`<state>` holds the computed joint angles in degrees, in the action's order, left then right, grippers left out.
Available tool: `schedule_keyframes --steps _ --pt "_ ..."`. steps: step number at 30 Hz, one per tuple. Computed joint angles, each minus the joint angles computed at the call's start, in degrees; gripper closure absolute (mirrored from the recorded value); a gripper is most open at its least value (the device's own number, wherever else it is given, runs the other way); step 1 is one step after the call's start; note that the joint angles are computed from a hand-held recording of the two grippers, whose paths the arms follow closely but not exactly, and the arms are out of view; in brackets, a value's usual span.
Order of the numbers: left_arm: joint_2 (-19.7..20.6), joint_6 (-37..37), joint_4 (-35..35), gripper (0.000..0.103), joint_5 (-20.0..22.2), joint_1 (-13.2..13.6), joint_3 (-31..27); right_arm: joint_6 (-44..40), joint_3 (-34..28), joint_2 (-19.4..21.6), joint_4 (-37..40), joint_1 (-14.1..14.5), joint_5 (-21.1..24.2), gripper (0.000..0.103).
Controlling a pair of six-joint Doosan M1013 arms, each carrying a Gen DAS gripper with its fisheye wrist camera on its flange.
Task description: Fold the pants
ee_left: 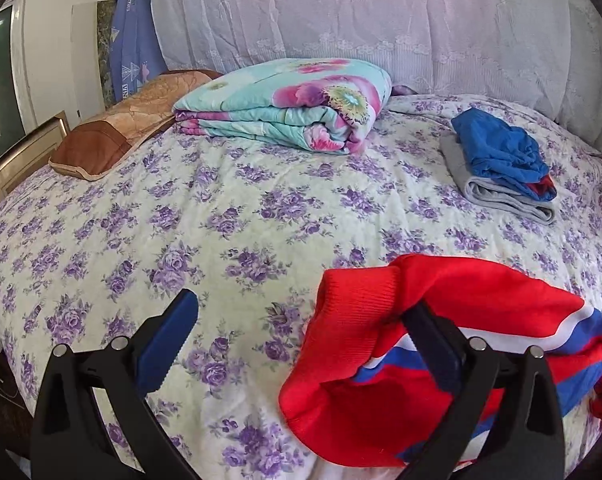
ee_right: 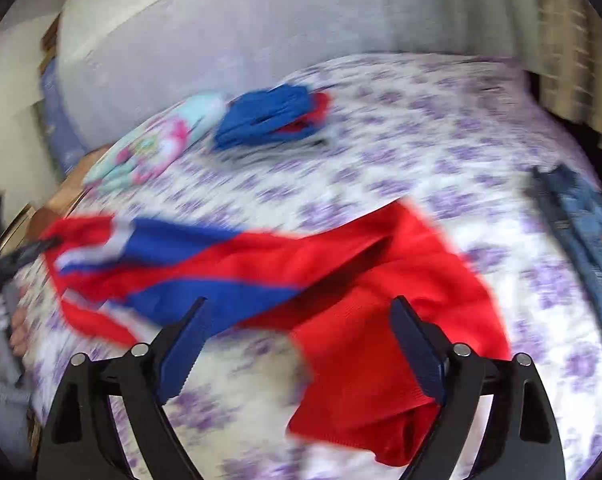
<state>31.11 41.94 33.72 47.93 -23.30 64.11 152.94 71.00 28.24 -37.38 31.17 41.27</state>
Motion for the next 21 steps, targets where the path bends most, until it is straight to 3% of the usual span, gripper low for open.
schedule_keyframes --steps 3,6,8,10,13,15,16,18,21 --pt "-1.04 -0.67 3.36 0.004 -1.09 -0.68 1.97 5.94 2.84 -2.54 -3.81 -1.07 -1.52 0.008" --pt "0.81 3.53 -1.39 0.004 0.59 0.41 -1.86 1.74 3.56 -2.89 -3.09 -1.26 -3.99 0.006" --pt "4.05 7.83 -6.23 0.004 3.24 1.56 -7.43 -2.29 4.28 -3.3 -0.26 -1.53 -6.45 0.006" --pt "8.13 10.25 -6.67 0.004 6.92 1.96 -13.61 -5.9 3.85 -2.83 3.37 -1.37 -7.86 0.005" --pt "13.69 14.39 -5.61 0.004 13.69 1.87 -22.17 -9.92 2.51 -1.93 7.39 -0.84 -7.25 0.005" --pt "15.09 17.19 -10.27 0.004 17.06 2.48 -25.08 -12.17 2.06 -1.6 9.02 -0.57 -6.72 0.005" --pt "14.44 19.22 -14.52 0.004 16.67 3.05 -24.52 -12.51 2.03 -1.51 8.86 -0.45 -6.39 0.005" --pt "11.03 23.71 -21.86 0.005 10.84 4.06 -19.5 -12.55 2.25 -1.44 8.87 -0.51 -6.46 0.005" --pt "6.41 25.2 -21.43 0.005 4.83 4.32 -13.17 -12.62 2.49 -1.38 10.06 -0.81 -7.52 0.005"
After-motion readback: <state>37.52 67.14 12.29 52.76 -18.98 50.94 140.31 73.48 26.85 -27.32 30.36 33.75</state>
